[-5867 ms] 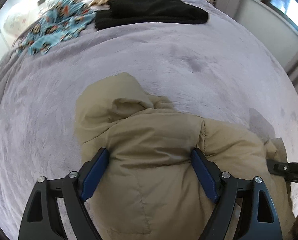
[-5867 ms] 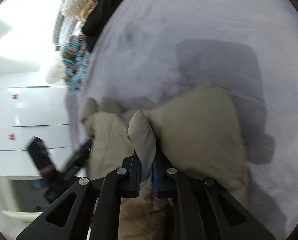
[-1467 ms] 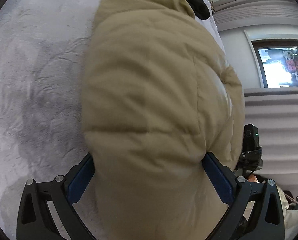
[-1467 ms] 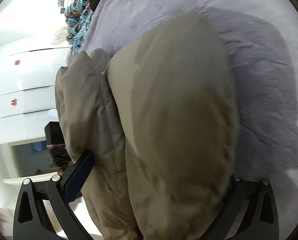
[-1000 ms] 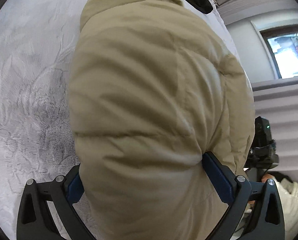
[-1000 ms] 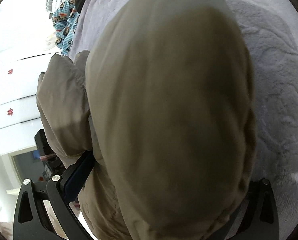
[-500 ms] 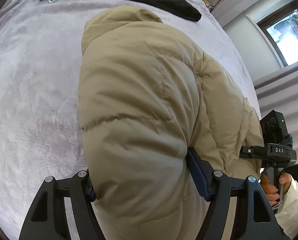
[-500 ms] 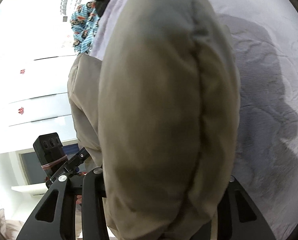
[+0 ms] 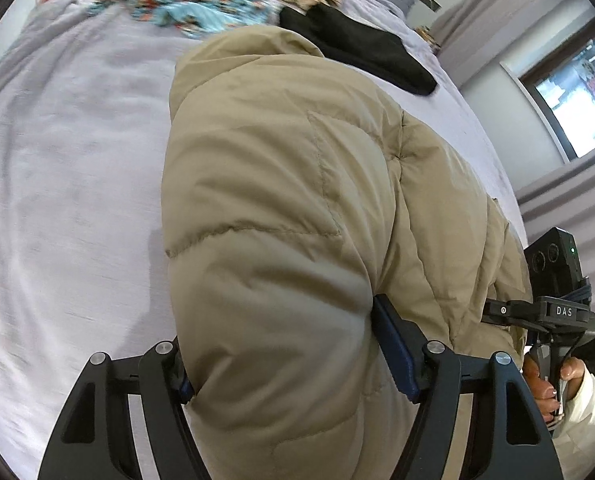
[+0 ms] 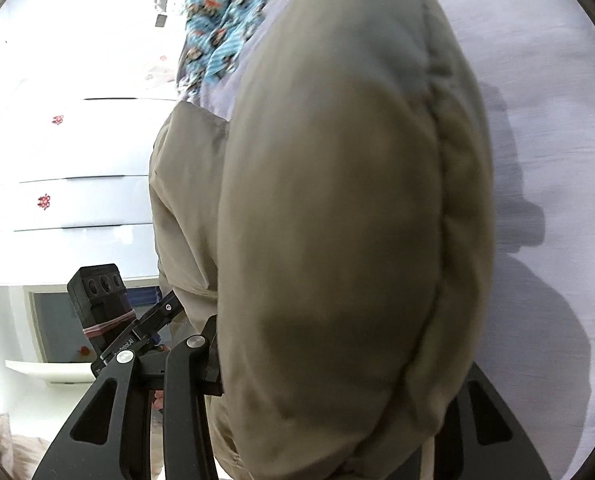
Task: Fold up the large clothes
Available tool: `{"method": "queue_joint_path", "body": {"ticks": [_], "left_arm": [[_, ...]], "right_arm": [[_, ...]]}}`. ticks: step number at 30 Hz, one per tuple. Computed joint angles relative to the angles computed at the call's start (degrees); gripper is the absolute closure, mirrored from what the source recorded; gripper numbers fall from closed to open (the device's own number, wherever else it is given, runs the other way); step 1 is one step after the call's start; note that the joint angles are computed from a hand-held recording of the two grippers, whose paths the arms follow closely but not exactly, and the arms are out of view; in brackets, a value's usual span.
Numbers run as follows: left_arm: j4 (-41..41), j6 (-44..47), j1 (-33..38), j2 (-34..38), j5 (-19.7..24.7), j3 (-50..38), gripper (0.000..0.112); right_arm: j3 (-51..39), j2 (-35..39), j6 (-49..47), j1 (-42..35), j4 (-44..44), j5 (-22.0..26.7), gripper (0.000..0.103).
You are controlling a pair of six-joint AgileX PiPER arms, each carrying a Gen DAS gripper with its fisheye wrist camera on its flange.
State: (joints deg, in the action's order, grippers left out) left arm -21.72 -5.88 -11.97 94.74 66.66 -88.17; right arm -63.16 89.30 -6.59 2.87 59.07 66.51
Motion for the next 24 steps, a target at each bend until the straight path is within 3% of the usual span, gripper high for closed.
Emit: {"method": "queue_joint_path", "body": {"ticks": [6,11,15,18,20,24], "left_arm": [[-0.02,12.50,15.92,1.52,2.53,0.52,0.039],[-2.12,20.76,25.35,5.64,1.04,2.58,0.039],[-3.85,24.42,25.91,6.43,-3.54,5.96,0.032],[-3.12,24.82,24.76,5.78,-6.87,8.43,0.029],[-2.57,23.76,24.09,5.77,-7.39,8.51,0.028],[-1.69,22.79,23.77,5.44,-7.81,8.90,0.028]], "right_arm": [[-5.67,9.62,1.89,15.52,5.60,-13.69,0.056],[-13.12,17.24,5.47,21.86,4.10,-18.25,0.056],[-15.04,20.27,7.11,21.38,0.69,-18.00,0.054],[-14.12,19.75,9.44,20.48,-2.35,-17.21,0.045],[-15.72,18.76,15.34,20.49,-8.33,-15.94,0.039],[-20.74,16.66,26.17,21.83,-19.48,-11.28,0.039]]}}
